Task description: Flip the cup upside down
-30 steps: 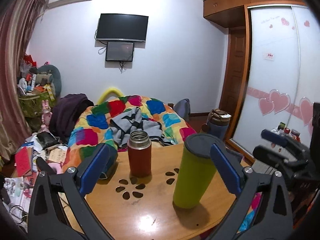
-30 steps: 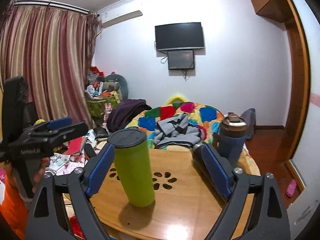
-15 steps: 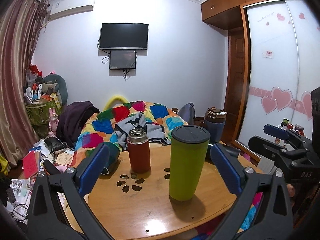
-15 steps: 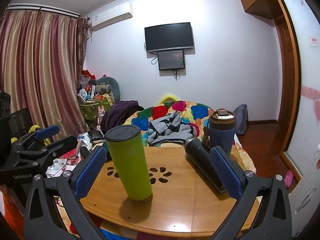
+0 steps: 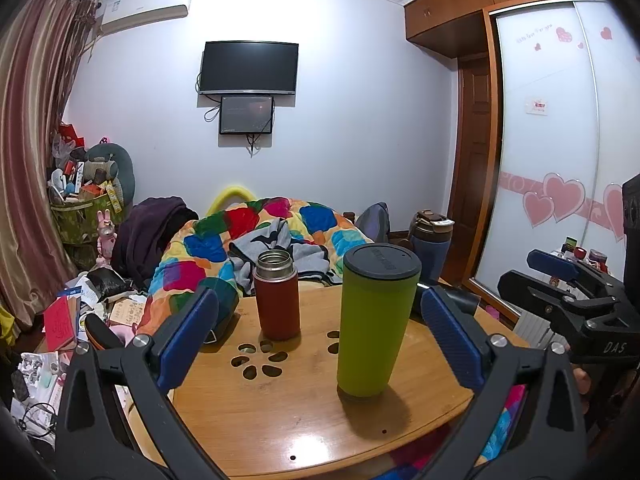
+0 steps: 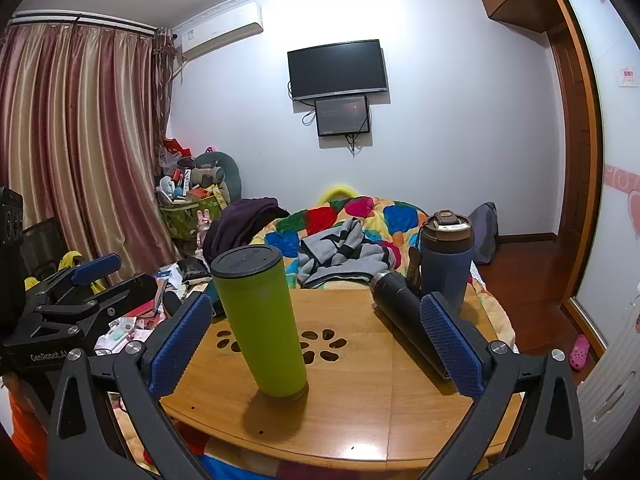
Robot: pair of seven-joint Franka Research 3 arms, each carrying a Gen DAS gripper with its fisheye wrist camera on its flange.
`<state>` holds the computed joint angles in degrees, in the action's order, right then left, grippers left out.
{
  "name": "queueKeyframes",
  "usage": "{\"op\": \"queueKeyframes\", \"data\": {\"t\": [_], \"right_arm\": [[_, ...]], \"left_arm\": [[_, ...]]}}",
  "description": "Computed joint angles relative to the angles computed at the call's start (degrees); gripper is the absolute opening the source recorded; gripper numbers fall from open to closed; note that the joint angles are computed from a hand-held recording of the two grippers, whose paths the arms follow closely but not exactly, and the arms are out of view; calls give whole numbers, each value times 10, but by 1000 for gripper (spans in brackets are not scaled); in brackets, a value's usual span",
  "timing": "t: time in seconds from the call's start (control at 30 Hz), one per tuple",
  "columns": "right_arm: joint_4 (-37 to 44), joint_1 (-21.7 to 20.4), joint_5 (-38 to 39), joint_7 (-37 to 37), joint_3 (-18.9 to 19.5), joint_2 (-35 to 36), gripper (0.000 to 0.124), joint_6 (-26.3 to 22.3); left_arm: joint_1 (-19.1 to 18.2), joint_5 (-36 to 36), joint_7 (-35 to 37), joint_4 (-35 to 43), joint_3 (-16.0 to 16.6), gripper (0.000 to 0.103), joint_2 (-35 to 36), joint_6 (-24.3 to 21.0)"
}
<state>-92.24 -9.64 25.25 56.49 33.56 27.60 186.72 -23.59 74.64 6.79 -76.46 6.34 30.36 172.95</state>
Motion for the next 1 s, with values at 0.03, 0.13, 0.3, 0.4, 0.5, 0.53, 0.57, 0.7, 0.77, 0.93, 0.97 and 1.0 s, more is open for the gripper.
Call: {"op": "queueKeyframes", "data": {"t": [0.03,0.13,0.3,0.4,0.5,0.53,0.57,0.7,0.77,0.93,0.97,1.0], "right_arm": [[-1,-2,0,-1,2,0,103,0],[-4,-5,-3,-1,5,-1,103,4],[-7,-2,-11,6,2,-2,103,7],[-7,-6,-15,11,5,-2,103,4],[-9,-8,-16,12,7,-2,103,4],[-9,-8,-17,12,7,-2,103,5],[-9,-8,-18,13,7,-2,103,5],[-10,-11,-20,16,10,-2,103,5],[-11,-11,-20,17,10,-3,103,4],[-12,-10,-21,20,8,-3,103,4],[-12,-9,-21,21,7,-3,103,4],[-13,-10,-21,21,8,-4,103,4]], "left_arm": [[0,-1,0,0,0,103,0,-1],[1,-7,4,1,-2,103,2,-2],[0,-6,-2,-2,3,103,1,1],[1,-6,-3,-1,3,103,2,3],[1,-8,-1,0,3,103,3,4],[2,-9,0,0,3,103,4,5],[2,-11,1,1,3,103,5,5],[0,-12,2,1,5,103,5,6],[-1,-11,2,3,7,103,6,5],[-5,-2,-5,1,10,103,4,4],[-5,0,-5,1,9,103,4,4],[-6,3,-9,2,10,103,4,3]]}}
